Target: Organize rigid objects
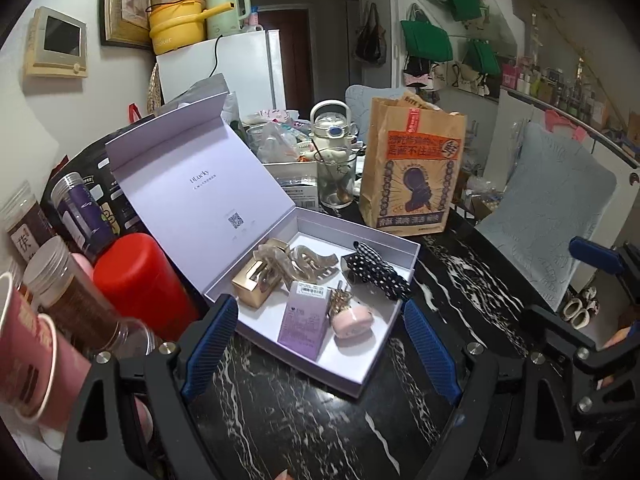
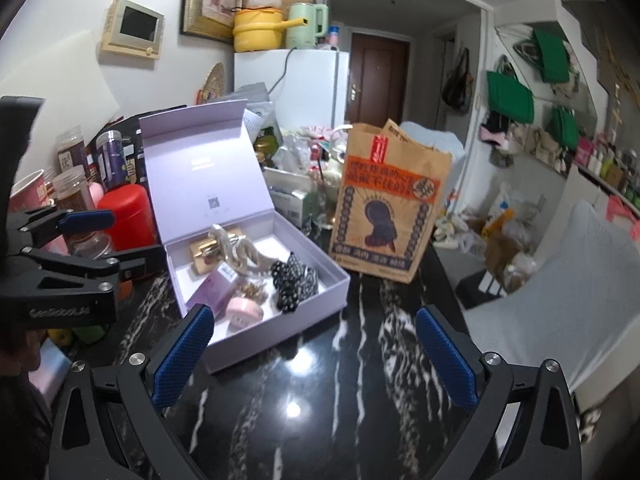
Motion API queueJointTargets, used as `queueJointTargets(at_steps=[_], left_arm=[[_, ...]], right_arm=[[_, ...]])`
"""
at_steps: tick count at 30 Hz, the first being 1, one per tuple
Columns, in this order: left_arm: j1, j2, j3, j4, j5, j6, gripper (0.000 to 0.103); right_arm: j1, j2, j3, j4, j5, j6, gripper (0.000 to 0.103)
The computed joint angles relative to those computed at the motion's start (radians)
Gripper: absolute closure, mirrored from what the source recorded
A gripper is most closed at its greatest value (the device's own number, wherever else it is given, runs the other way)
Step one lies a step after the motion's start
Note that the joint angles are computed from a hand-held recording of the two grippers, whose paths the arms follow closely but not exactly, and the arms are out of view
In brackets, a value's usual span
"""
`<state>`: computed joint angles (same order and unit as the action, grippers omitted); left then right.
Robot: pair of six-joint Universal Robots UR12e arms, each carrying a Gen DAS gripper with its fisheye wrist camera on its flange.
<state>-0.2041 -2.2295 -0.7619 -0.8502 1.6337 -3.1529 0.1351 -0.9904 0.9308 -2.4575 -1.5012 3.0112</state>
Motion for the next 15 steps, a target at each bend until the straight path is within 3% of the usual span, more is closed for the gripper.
queueJointTargets(at_steps=[5,15], left_arm=[[-0.004,0.033,-0.055,0.012,0.021,0.011,0.017],[-0.001,0.073,-0.126,0.013,-0.006,-0.016,0.017]], right_arm=[[0.006,-0.025,0.036,0.014,-0.033,0.058,0.000],[0.012,-0.075,0.117,0.021,-0.065,0.095,0.000]])
